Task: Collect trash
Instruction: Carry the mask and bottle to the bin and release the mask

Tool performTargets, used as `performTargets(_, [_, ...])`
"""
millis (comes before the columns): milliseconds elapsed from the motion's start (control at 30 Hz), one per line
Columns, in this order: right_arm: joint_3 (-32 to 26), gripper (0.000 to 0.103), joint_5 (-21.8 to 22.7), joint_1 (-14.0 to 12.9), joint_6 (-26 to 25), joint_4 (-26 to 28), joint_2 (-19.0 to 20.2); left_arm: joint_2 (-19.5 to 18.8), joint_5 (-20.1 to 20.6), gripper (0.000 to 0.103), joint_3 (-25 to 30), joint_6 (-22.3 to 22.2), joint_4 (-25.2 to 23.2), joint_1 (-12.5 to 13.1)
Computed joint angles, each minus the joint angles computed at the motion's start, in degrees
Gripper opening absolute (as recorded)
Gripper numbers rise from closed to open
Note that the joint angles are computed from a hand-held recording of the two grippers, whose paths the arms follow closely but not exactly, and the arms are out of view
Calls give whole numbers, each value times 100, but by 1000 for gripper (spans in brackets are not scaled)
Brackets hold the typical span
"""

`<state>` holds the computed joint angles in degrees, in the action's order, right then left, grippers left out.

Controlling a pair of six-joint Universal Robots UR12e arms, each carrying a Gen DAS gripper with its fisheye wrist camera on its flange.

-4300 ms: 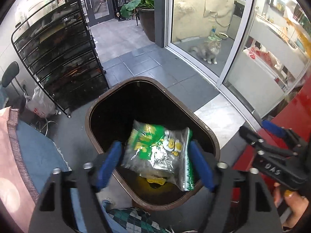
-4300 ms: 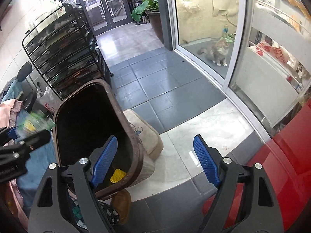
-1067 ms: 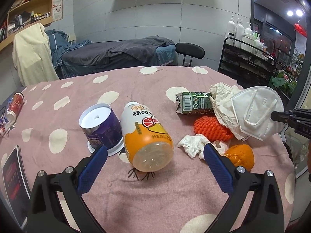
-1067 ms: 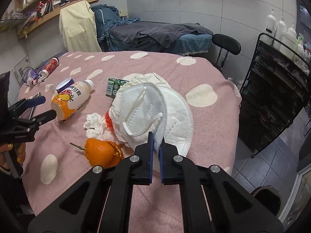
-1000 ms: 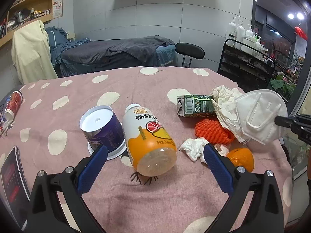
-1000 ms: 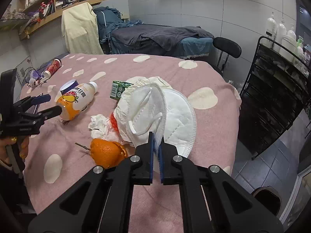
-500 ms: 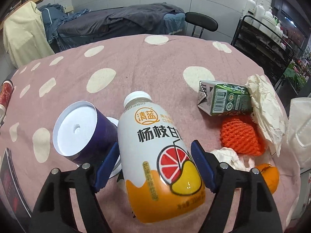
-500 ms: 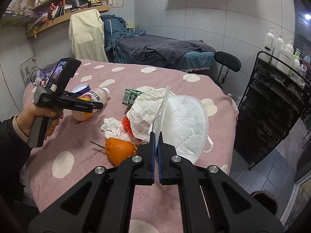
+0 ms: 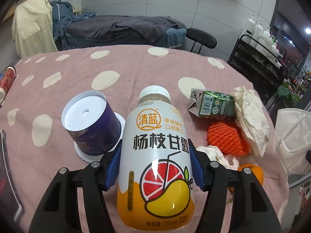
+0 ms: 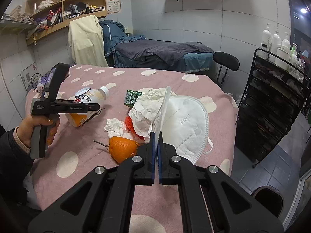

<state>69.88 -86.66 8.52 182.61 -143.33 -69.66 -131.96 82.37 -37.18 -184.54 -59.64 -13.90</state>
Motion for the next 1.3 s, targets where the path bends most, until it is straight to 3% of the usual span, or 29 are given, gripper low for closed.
performTargets(133, [152, 3, -22, -12, 132, -229, -92, 402, -134, 60, -632, -98, 797, -8])
performTargets(300, [370, 3, -55, -46, 340, -487, -229, 718, -449, 60, -1042, -121, 1401, -54])
performTargets(567, [983, 3, -643, -231, 879, -850, -668, 671, -1114, 60, -916, 154, 1479, -279])
performTargets(767, [1656, 3, -1440, -521, 1568, -748, -1123, 337, -1782, 60, -384, 617, 1102, -589])
performTargets(967, [2266, 3, -2112, -900, 2567, 130, -1466, -70, -2391, 60, 276, 1146, 598, -921])
performTargets(1133, [2650, 3, -1995, -1261, 3333, 856, -1559, -527, -2691, 60, 1054, 1692, -196, -1215])
performTargets(1267, [2859, 3, -1710, -1452, 3511, 1163, -1466, -1179, -2696, 60, 2195, 1956, -1186, -1435])
performTargets(1300, [2876, 3, -1655, -1485, 3527, 1188, -1431, -1458, -2664, 60, 2716, 2025, -1550, -1493])
